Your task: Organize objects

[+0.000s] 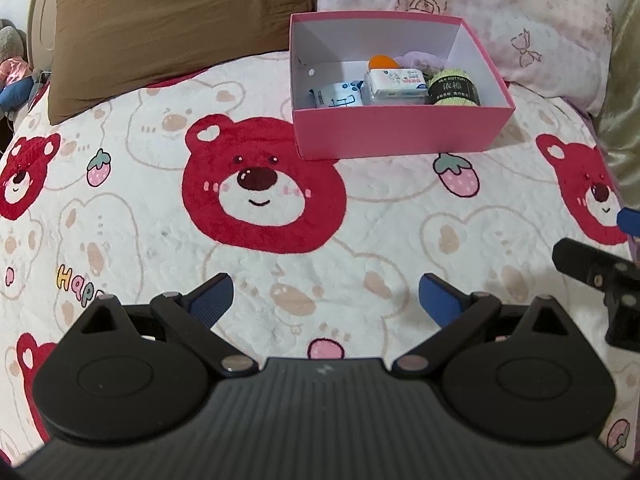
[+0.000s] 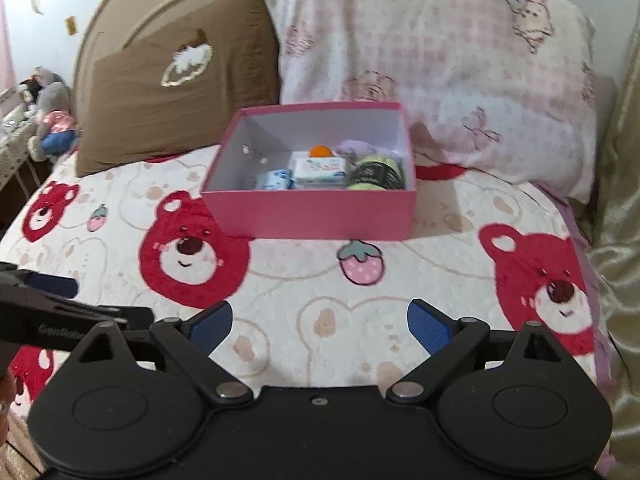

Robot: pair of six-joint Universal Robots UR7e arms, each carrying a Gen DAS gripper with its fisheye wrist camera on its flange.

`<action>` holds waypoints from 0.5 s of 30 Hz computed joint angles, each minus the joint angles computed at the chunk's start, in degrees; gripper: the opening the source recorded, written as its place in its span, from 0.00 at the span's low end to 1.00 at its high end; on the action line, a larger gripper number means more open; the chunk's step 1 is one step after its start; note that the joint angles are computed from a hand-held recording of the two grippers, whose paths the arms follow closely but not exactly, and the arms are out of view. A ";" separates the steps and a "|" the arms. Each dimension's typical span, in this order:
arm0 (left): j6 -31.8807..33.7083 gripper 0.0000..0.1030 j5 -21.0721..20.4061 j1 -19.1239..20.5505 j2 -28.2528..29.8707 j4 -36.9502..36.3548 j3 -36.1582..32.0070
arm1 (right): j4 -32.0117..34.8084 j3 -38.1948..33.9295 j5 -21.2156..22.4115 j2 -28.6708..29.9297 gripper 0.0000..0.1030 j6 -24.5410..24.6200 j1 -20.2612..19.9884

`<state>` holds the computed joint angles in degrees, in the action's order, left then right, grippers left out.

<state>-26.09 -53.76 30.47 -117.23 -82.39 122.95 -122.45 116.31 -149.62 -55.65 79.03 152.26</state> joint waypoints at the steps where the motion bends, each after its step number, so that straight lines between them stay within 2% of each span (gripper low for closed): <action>1: -0.08 0.98 0.01 -0.10 -0.04 0.06 -0.01 | -0.51 0.13 -0.01 -0.01 0.94 -0.42 0.00; 15: 0.56 0.98 -0.42 0.03 0.15 -0.76 -0.13 | -1.53 1.10 0.64 -0.48 0.94 0.12 0.13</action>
